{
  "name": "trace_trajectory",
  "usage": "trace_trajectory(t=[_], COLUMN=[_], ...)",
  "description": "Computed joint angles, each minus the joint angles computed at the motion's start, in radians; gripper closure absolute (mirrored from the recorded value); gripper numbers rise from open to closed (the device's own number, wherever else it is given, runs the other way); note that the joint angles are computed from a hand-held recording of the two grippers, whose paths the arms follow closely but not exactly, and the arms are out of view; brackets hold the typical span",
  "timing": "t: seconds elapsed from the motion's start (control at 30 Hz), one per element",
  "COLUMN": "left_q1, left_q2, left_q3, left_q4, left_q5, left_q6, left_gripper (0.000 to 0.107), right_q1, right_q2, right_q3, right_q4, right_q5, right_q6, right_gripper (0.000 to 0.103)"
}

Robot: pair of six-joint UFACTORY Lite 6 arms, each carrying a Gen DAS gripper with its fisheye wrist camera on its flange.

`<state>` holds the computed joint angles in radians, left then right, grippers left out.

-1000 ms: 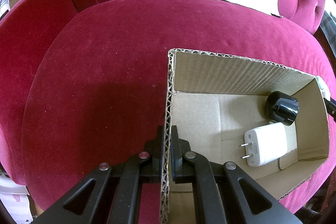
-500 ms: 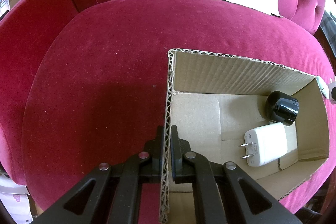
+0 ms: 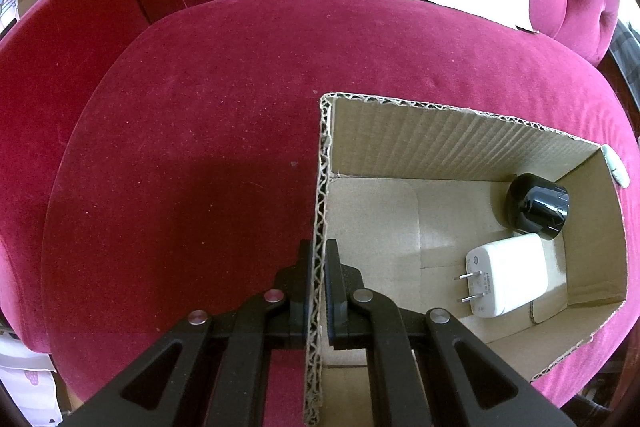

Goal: Organize rigid objects
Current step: 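Lift the white plug adapter with the right gripper and carry it over the box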

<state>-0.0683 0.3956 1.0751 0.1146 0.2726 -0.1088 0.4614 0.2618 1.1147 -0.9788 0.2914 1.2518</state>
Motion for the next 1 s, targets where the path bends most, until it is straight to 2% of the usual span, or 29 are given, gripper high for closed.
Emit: trace_trajectory(t=[1.0], left_q1=[0.014], left_q2=[-0.015], left_q3=[-0.017], left_q4=[-0.047], left_q5=[-0.010], left_q6=[0.054], left_gripper=[0.102], right_q1=[0.187], right_q2=[0.165], right_q3=[0.203], right_q4=[0.057], right_q5=[0.020], right_q6=[-0.006], right_gripper=[0.066])
